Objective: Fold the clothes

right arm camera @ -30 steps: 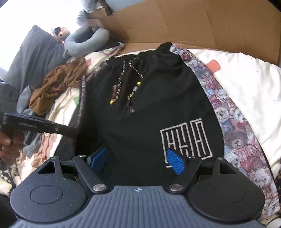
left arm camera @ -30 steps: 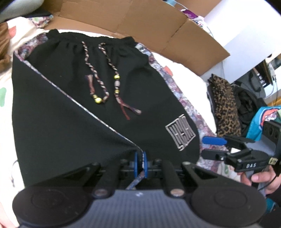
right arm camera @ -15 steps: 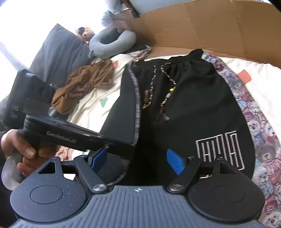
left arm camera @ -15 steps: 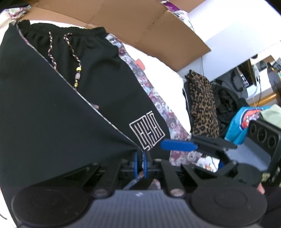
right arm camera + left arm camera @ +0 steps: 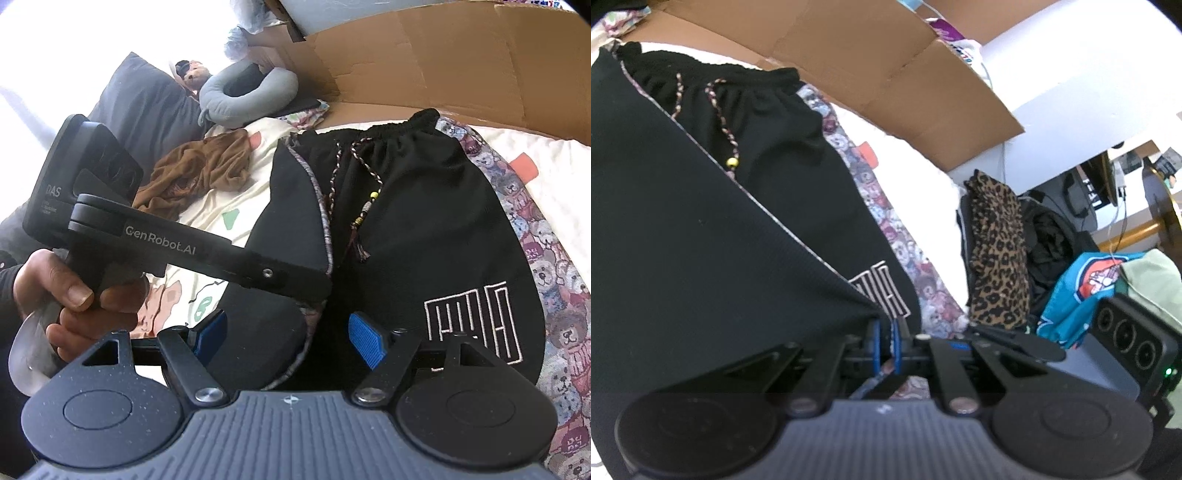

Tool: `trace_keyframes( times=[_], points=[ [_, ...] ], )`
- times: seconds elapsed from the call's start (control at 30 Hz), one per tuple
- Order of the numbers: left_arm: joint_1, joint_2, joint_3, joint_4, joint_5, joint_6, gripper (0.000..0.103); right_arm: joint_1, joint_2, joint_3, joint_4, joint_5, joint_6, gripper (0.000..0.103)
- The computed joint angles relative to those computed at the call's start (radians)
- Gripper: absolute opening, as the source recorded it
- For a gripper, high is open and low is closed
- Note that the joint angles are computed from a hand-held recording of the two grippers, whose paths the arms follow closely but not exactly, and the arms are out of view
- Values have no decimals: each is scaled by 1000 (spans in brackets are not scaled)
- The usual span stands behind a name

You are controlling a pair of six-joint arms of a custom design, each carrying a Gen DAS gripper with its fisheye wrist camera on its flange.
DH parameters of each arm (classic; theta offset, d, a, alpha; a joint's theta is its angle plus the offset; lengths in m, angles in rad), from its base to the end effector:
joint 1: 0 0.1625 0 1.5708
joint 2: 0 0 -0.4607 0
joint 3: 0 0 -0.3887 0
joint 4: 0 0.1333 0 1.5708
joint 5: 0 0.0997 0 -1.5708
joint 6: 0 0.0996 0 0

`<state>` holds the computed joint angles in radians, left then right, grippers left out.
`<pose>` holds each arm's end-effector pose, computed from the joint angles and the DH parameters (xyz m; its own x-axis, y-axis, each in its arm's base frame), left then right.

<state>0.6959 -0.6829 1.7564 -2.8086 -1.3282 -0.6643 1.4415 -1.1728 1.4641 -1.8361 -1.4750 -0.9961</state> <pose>-0.4034 -0.5418 0.0325 -0.9805 0.1768 -0.0858 0.1939 0.9417 -0.2749 0.0581 -0.6610 0.3739 -0.6446 -0.7610 -0.0738 -0.7582 0.6487 -0.0661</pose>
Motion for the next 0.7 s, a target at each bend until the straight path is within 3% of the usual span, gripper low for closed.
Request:
trace_keyframes(
  times=[0.07, 0.13, 0.27, 0.33, 0.43, 0.6, 0.7],
  points=[
    [0, 3, -2, -6, -16, -3, 7, 2, -2, 12, -27, -9, 3, 76],
    [-1, 7, -5, -13, -32, -9, 7, 0, -2, 17, -53, -13, 19, 63],
    [-6, 16, -11, -29, -54, -5, 7, -7, -2, 30, -95, -21, 36, 47],
    [-9, 21, -15, -32, -60, -3, 7, -8, -1, 36, -111, -31, 31, 20],
    [-13, 29, -27, -24, -59, 6, 8, -8, -4, 44, -127, -36, 12, 4],
    [-20, 30, -35, -21, -63, 41, 13, -16, -7, 42, -152, -41, 14, 1],
    [-32, 20, -19, -21, -28, 49, 24, -23, -5, 26, -157, -45, 30, 1]
  ],
)
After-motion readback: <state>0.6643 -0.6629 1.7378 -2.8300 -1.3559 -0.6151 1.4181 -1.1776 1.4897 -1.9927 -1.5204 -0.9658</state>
